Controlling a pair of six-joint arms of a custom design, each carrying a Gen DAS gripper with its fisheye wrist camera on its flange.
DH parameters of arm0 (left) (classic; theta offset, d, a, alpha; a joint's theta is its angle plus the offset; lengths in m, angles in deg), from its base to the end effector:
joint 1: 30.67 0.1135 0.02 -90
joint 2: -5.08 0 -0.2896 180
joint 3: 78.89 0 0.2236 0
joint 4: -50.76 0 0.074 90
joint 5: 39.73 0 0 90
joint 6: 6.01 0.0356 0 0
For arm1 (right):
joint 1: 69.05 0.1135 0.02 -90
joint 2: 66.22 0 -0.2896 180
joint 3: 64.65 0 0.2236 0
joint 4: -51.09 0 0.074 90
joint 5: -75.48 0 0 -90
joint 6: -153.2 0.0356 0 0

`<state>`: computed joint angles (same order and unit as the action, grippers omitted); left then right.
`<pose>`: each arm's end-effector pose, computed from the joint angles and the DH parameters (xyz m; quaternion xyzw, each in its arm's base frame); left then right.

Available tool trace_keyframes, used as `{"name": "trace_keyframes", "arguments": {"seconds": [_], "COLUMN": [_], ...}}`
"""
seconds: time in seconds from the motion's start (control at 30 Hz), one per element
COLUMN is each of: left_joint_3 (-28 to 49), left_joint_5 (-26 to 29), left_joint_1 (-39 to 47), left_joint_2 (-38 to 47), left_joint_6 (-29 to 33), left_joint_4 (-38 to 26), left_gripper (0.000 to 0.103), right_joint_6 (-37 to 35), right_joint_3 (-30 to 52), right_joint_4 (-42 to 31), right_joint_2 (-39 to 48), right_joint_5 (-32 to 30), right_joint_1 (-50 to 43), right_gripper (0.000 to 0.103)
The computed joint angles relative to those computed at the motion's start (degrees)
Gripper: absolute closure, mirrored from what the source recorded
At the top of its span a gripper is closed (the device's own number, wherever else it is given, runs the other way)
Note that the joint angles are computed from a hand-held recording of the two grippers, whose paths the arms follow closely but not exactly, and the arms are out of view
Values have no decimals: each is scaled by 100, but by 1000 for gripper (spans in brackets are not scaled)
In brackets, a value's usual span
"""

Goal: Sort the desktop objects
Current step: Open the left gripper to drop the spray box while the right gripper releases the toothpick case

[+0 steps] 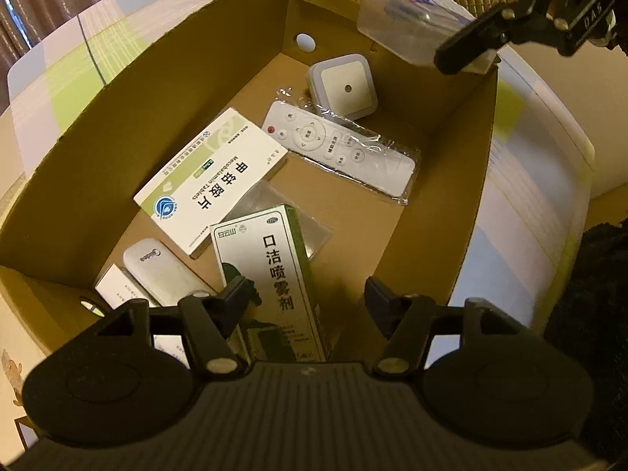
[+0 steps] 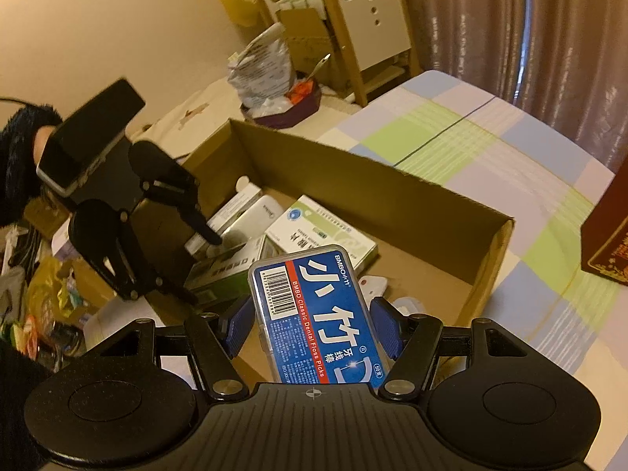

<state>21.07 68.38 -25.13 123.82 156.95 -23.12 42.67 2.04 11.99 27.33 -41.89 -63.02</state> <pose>0.3653 0.0243 0.1877 0.5449 0.8233 -0.1363 0.0818 0.2772 0.0457 0.2051 -0.2662 0.9136 0.2040 0.2299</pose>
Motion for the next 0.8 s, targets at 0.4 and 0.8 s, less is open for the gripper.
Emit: {"name": "trace_keyframes", "arguments": {"seconds": [0.4,0.8], "left_joint_3": [-2,-97], "left_joint_5": [40,87], "left_joint_1": [221,354], "left_joint_2": [-293,-376], "left_joint_6": [-234,-499], "left_joint_4": [99,310], "left_gripper": [38,38], "right_joint_6": [-482,-78], "right_joint_3": [572,1587], "right_joint_4": [-476,-1305], "right_joint_2": [944,2072], "right_joint_5": [461,994], "right_joint_1": [502,746], "right_gripper": [39,39]}}
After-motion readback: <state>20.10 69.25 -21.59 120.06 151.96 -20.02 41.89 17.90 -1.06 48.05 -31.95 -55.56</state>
